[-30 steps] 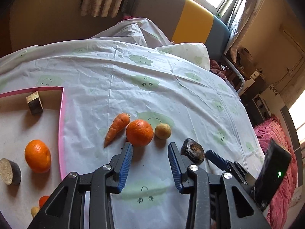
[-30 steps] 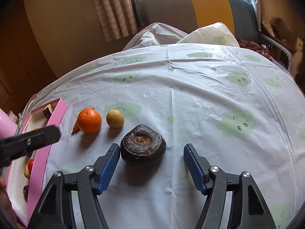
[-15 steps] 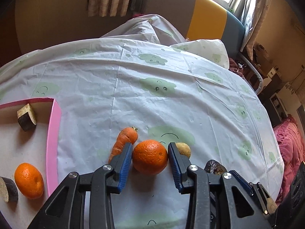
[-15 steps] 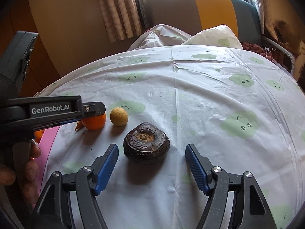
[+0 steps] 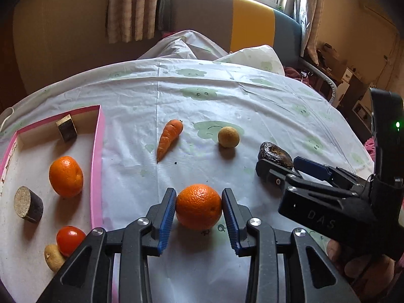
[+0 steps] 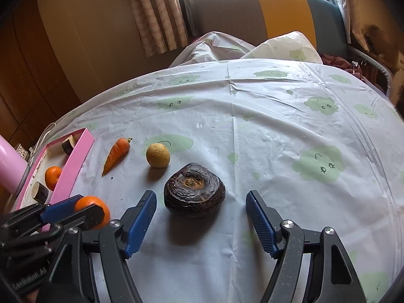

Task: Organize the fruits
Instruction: 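Grasp the orange with the left tool while the right tool grasps the dark taro, then place the orange in the tray with the left tool and open it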

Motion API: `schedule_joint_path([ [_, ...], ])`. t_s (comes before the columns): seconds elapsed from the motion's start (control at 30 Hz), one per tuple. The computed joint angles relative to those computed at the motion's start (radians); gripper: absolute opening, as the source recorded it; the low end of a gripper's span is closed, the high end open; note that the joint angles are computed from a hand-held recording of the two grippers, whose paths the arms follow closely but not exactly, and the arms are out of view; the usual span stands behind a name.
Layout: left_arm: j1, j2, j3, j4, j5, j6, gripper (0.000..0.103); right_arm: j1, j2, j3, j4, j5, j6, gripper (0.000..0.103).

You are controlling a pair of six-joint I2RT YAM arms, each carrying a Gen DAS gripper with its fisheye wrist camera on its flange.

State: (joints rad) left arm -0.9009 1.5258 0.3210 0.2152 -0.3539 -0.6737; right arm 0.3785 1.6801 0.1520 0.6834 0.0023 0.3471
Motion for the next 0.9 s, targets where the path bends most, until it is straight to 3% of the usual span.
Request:
schedule_joint_path([
  [0.27, 0.097, 0.012, -0.036, 0.106, 0.106, 0.000, 0.038, -0.012, -0.013, 0.043, -0.079, 0.004, -0.011, 0.074],
  [0.33, 0.109, 0.024, -0.038, 0.123, 0.130, -0.002, 0.039, -0.001, -0.011, 0.048, -0.086, 0.014, -0.018, 0.067],
  [0.4, 0.112, 0.033, -0.033, 0.122, 0.137, -0.004, 0.039, 0.024, -0.015, 0.054, -0.099, 0.033, -0.032, 0.050],
  [0.67, 0.152, 0.004, -0.066, 0.156, 0.213, -0.002, 0.037, 0.041, 0.015, 0.044, -0.056, 0.059, -0.025, 0.050],
  [0.9, 0.081, -0.111, -0.100, 0.070, 0.166, -0.028, 0.037, 0.039, 0.030, 0.051, -0.055, 0.062, -0.028, 0.050],
])
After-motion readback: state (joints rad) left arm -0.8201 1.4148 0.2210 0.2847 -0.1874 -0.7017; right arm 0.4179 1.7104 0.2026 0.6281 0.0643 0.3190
